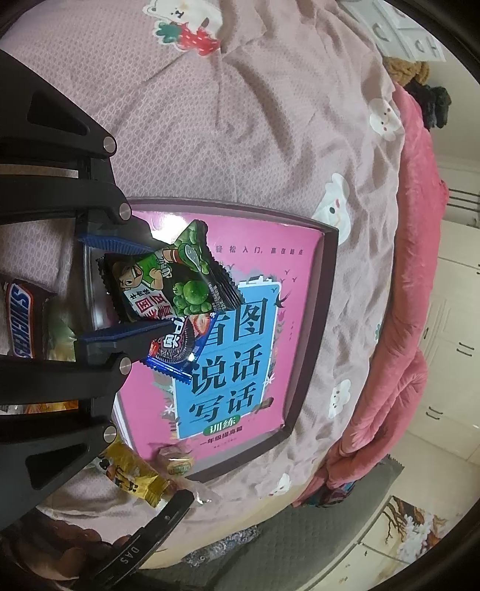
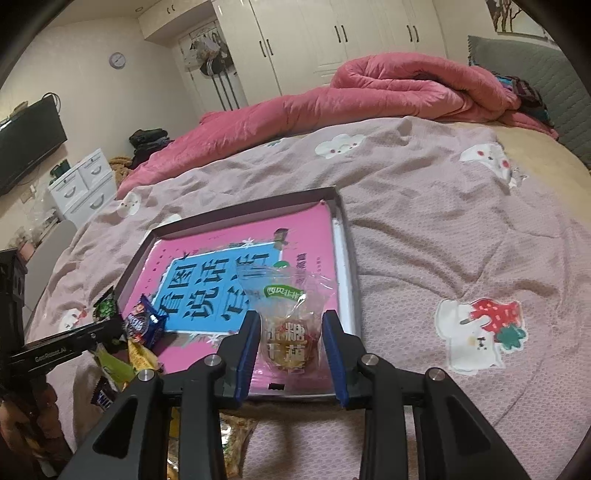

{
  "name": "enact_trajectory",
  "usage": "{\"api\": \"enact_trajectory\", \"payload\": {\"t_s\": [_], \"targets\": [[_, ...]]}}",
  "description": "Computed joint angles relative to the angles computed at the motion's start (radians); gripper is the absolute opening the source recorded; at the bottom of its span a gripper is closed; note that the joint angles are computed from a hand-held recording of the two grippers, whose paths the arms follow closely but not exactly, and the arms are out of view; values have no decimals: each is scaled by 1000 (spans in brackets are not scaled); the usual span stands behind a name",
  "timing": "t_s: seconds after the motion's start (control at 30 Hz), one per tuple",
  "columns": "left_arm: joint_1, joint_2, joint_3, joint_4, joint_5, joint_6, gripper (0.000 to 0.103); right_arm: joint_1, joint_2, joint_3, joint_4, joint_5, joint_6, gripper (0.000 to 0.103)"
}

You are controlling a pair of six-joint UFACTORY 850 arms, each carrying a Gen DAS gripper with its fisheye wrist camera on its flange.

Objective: Organize snacks
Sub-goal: 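Hold the green bag above the tray with the left gripper while the right gripper lowers the pastry into it, then lower the green bag into the tray and open the left gripper while the right gripper releases the pastry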

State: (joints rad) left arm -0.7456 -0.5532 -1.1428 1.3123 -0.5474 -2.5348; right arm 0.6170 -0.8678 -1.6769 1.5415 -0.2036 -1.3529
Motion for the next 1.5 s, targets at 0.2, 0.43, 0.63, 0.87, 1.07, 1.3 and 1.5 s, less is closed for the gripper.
{"api": "enact_trajectory", "payload": {"t_s": [0.2, 0.43, 0.63, 0.87, 1.07, 1.3, 1.5], "targets": [[1, 2, 5, -2, -5, -7, 36, 0, -8, -10, -90, 9, 91, 42], [2, 4, 7, 0, -3, -12, 36, -1, 0, 1, -65, 15, 73, 49], [2, 8, 13, 5, -2, -17, 38, -8, 9, 15, -43, 10, 70, 51], [2, 15, 19, -7, -10, -13, 46, -9, 38, 58, 19, -2, -1, 52], [-2, 21, 21, -15, -18, -5, 49, -6, 39, 59, 11, 2, -3, 52], [-9, 34, 29, -1, -29, -15, 53, 0, 19, 30, -42, -8, 23, 52], [-18, 50, 42, 11, -41, -35, 57, 4, -20, -21, -254, -53, 233, 52]]}}
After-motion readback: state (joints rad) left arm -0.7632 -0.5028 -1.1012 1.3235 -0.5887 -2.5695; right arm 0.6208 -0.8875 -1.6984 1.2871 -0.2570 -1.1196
